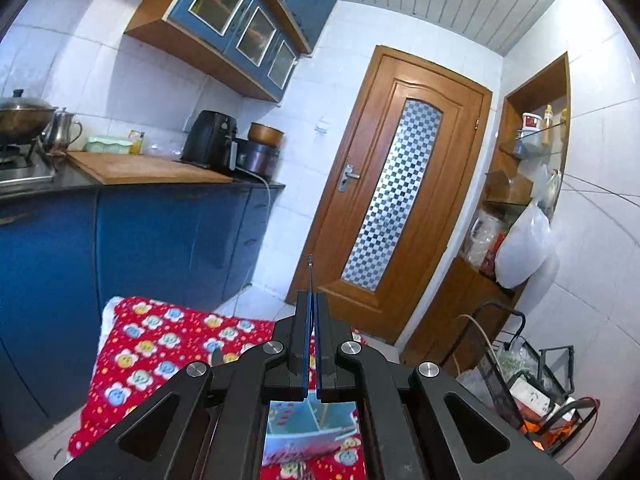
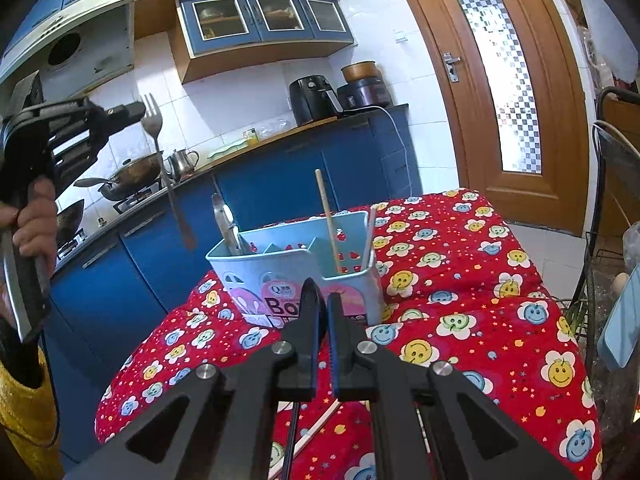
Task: Organize utensils
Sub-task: 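Lower the chopstick and black spoon into the holder and open both tools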
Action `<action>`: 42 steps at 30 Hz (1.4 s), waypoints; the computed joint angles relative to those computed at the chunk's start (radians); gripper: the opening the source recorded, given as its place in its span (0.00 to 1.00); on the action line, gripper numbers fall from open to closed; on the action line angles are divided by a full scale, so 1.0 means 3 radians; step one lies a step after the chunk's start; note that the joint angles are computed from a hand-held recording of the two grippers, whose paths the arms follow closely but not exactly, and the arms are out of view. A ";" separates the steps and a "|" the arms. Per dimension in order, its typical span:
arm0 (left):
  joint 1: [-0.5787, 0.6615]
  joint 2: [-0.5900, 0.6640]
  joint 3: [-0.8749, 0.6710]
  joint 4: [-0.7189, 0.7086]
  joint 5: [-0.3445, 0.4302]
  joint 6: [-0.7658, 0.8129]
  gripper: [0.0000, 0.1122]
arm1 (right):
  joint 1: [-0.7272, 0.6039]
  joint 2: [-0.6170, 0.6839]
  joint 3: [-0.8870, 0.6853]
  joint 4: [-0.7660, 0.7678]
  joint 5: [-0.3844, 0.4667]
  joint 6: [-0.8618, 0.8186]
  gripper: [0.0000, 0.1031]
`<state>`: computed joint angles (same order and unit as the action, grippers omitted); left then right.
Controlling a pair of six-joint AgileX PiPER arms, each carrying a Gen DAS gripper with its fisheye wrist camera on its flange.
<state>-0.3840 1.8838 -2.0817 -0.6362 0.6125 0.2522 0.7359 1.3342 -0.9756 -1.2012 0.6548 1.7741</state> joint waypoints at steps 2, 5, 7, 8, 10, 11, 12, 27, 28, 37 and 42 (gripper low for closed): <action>-0.0024 0.0130 -0.0176 0.0061 0.0025 -0.0052 0.01 | -0.0053 0.0008 0.0018 -0.0020 -0.0042 0.0025 0.05; -0.0045 0.0341 -0.0432 0.0136 0.0073 -0.0115 0.01 | -0.0163 0.0036 0.0008 0.0009 -0.0148 -0.0016 0.05; -0.0067 0.0472 -0.0580 0.0226 0.0092 -0.0196 0.01 | -0.0237 0.0068 -0.0025 0.0058 -0.0211 -0.0080 0.05; -0.0069 0.0539 -0.0629 0.0233 0.0093 -0.0209 0.01 | -0.0280 0.0097 -0.0059 0.0094 -0.0244 -0.0132 0.05; -0.0063 0.0607 -0.0653 0.0201 0.0089 -0.0193 0.01 | -0.0331 0.0142 -0.0119 0.0127 -0.0281 -0.0202 0.05; -0.0055 0.0653 -0.0675 0.0200 0.0093 -0.0199 0.01 | -0.0351 0.0166 -0.0153 0.0134 -0.0292 -0.0235 0.05; -0.0048 0.0696 -0.0715 0.0212 0.0109 -0.0223 0.01 | -0.0372 0.0196 -0.0199 0.0134 -0.0301 -0.0270 0.05; 0.0103 0.0672 -0.0061 -0.0394 -0.0155 0.0359 0.01 | -0.0691 0.0762 -0.0883 -0.0431 -0.0452 0.0061 0.05; 0.0115 0.0667 -0.0021 -0.0470 -0.0176 0.0423 0.01 | -0.0689 0.0816 -0.0936 -0.0536 -0.0389 0.0128 0.05; 0.0147 0.0590 0.0229 -0.0760 -0.0380 0.0756 0.01 | -0.0634 0.1441 -0.1525 -0.1091 0.0308 0.0135 0.05; 0.0160 0.0674 0.0109 -0.0488 -0.0268 0.0472 0.01 | -0.0610 0.1752 -0.1774 -0.1318 0.0627 0.0099 0.05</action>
<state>-0.3360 2.0862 -2.0491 -0.7826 0.5322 0.3938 0.5530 1.8599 -1.5079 -1.5968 0.8430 1.8036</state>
